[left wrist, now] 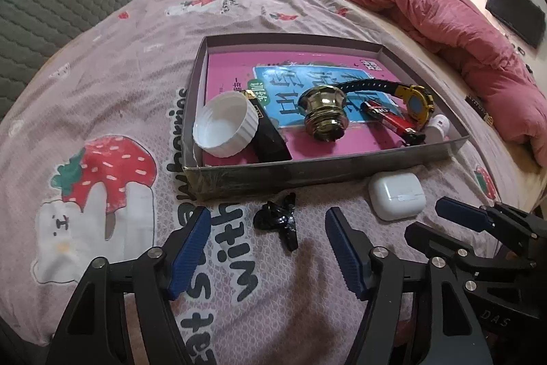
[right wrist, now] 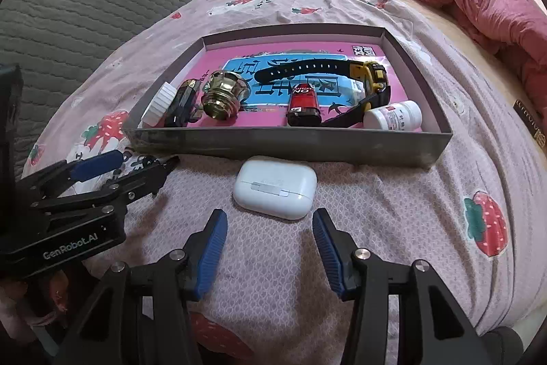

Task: Organize rigid objects
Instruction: 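Grasp the white earbuds case with the right tool while the left tool grasps the black clip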

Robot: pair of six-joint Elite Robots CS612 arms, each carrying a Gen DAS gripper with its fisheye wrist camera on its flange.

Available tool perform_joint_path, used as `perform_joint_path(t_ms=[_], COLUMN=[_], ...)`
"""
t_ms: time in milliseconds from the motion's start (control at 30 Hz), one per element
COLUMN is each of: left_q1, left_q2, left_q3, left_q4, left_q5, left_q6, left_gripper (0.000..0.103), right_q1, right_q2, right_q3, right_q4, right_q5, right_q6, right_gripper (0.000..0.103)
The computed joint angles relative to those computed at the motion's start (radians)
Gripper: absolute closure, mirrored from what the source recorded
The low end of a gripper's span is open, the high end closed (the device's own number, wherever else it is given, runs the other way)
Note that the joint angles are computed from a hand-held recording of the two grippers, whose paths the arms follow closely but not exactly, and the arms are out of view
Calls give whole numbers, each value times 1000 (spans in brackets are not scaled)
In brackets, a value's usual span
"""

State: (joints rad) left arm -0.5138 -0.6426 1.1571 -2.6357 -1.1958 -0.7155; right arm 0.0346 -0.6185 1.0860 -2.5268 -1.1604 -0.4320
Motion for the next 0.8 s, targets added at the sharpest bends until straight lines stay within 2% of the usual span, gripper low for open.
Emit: perform_joint_path(t_ms=[67,100,200,233,300,467,533,633,667,700,800], left_q1=[5,7,12,13,15,16,13,13,14,15,19], left_q2=[8,14,26,26,27,34,39,40,40,38,33], left_q3=[-11,-20,-38,-37,-38,-52,-60,-61,-58,-54,-42], left_q4=[5,19,44,42,44,59,67,62,56,48,20], left_q5=[-18,-22,-30,-30,-30,-23,-15,-14,-19,-23,-42], left_q6=[2,3,5,5,7,25,41,38,34,28,11], left_gripper=[42,48,54,56,62,72,76,76,77,78,79], right_q1=[1,1,2,3,7,23,32,43,45,46,41], right_q2=[8,12,27,31,41,59,65,74,74,73,69], right_q3=[-10,-16,-38,-43,-59,-73,-73,-66,-61,-56,-54], right_q4=[-5,-5,-2,-2,12,-9,-41,-100,-120,-136,-120], right_q5=[1,5,19,15,14,-33,-67,-111,-120,-126,-105], right_q6=[13,19,38,42,47,49,42,25,20,18,1], right_gripper=[51,51,51,50,41,35,34,34,37,42,42])
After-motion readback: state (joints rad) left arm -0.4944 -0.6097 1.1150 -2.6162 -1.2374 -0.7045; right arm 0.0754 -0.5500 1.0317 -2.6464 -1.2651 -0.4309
